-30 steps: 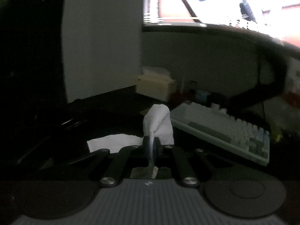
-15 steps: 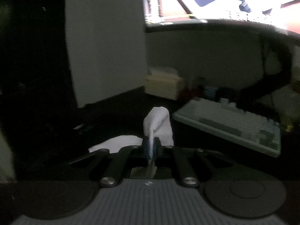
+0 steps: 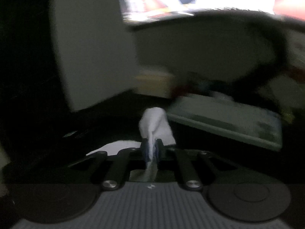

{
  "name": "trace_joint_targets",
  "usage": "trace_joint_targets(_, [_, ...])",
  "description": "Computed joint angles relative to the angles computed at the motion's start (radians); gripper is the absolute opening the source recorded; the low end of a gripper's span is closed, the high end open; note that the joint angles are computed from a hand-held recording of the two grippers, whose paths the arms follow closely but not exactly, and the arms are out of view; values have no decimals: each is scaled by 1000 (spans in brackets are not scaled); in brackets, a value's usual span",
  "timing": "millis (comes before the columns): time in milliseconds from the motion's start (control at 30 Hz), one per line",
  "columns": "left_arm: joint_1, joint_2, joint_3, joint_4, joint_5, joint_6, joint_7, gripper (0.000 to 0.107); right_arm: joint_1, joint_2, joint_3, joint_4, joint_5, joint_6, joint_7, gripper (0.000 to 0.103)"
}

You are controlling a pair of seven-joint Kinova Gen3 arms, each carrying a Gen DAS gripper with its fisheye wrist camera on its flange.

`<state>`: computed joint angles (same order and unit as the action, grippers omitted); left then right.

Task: Clean container
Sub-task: 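Wipe the jar's outer wall with the tissue in the right tool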

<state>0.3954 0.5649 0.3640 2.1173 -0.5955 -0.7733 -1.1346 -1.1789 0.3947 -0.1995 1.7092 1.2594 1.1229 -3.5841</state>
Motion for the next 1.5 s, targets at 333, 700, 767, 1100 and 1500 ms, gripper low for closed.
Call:
trace_joint_targets(333, [44,-27,-14,11,71,26,-46,103,73,-15,-130,5,85,-98,83,9])
trace_joint_targets(700, [91,-51,-8,19,137,72,-181,103,-71,12,37,-35,-21,-4,115,8])
trace_joint_targets(767, [87,-52,-3,18,123,77,-185,103,-40,-17,-27,11,44,-69,73,8])
trace_joint_targets(1100, [78,-66,21,7,73,128,-182,103,-80,15,17,-8,-35,66,59,9])
trace_joint_targets(1500, [101,-83,24,10,81,166,-234,103,-104,21,7,-14,-67,161,22,9])
